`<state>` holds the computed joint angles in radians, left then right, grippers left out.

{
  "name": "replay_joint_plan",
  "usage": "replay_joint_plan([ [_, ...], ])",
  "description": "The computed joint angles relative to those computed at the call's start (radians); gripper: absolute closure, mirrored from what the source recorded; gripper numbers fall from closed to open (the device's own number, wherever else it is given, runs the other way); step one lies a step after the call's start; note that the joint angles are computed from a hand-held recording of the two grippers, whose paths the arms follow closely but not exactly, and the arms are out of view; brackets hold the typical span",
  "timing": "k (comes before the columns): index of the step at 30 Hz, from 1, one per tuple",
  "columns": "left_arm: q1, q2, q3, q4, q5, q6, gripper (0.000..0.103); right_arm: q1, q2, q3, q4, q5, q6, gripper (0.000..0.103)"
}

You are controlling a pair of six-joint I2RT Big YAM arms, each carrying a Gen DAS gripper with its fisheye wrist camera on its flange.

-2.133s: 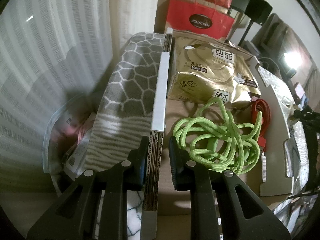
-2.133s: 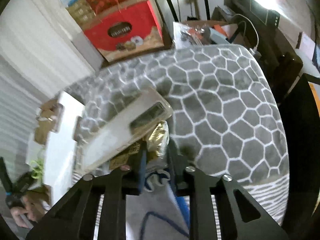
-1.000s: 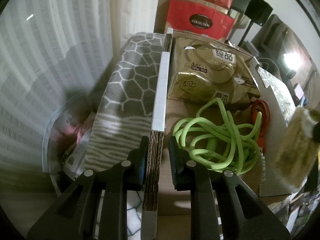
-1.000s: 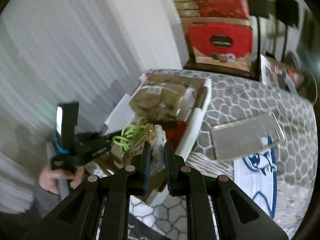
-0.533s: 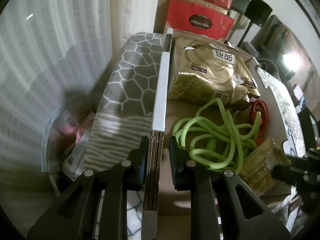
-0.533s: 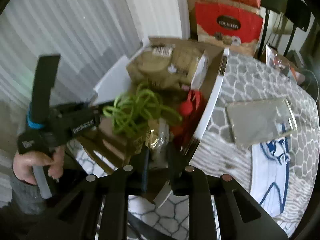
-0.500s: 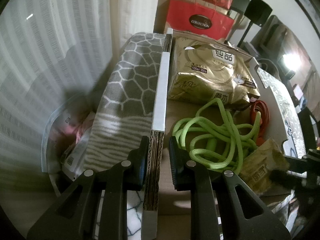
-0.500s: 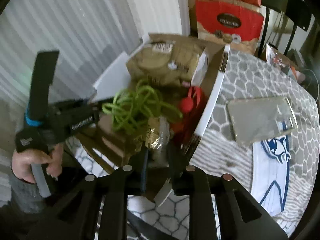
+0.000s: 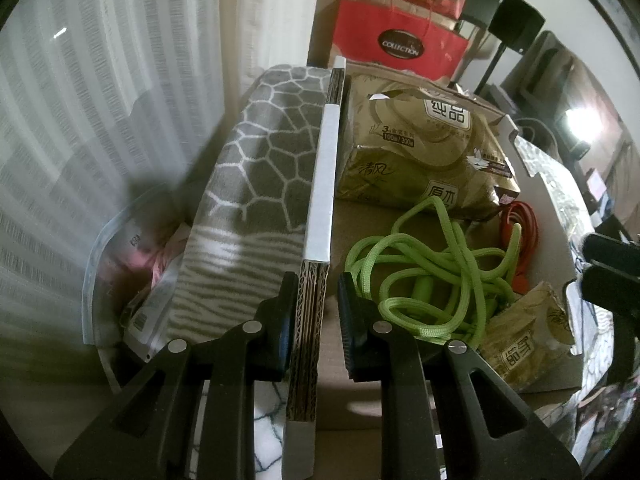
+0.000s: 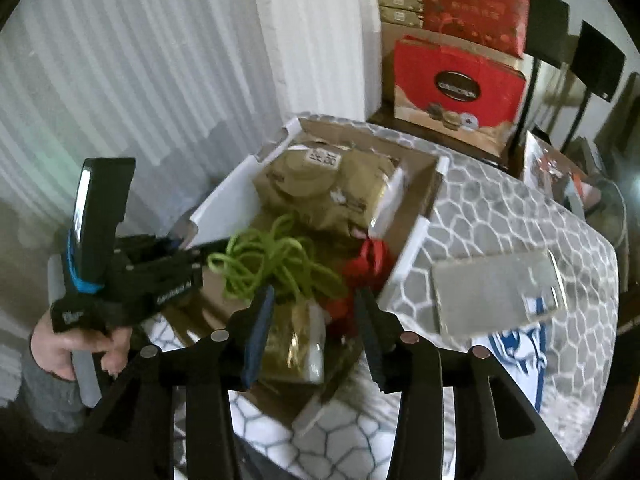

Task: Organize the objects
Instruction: 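Open the right gripper to release the gold packet and withdraw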

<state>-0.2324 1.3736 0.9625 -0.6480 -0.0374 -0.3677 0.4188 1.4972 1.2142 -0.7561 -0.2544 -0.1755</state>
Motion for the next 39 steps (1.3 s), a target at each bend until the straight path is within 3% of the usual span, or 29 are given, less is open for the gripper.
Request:
replay_joint_plan([
  [2, 0.001, 0.0, 0.0, 0.0, 0.001, 0.0, 0.086, 0.007, 0.051, 0.039, -0.049, -0.024, -0.011, 0.075],
  [5, -0.002, 0.0, 0.001, -0.001, 0.0, -0.005, 0.086, 0.018, 0.102, 0.071, -0.111, 0.004, -0.024, 0.083],
  [12, -0.002, -0.001, 0.0, 0.001, 0.001, -0.008, 0.086, 0.028, 0.051, 0.016, -0.098, 0.048, -0.099, 0.089],
  [18, 0.001, 0.0, 0.001, 0.001, 0.001, -0.009, 0.086, 0.017, 0.027, -0.005, -0.137, 0.036, -0.133, 0.089],
  [22, 0.002, -0.001, -0.001, -0.001, -0.004, -0.008, 0.086, 0.018, 0.014, -0.031, -0.117, 0.034, -0.138, 0.089],
  [32, 0.0, 0.0, 0.005, -0.007, -0.005, -0.012, 0.086, 0.063, 0.098, 0.012, -0.114, 0.073, -0.099, 0.088],
  [35, 0.0, -0.002, 0.002, -0.005, -0.002, -0.011, 0.086, 0.035, 0.081, 0.011, -0.119, 0.029, -0.077, 0.089],
  [39, 0.0, -0.003, 0.0, -0.004, -0.003, -0.018, 0.086, -0.044, 0.016, -0.001, -0.104, -0.058, -0.058, 0.076],
])
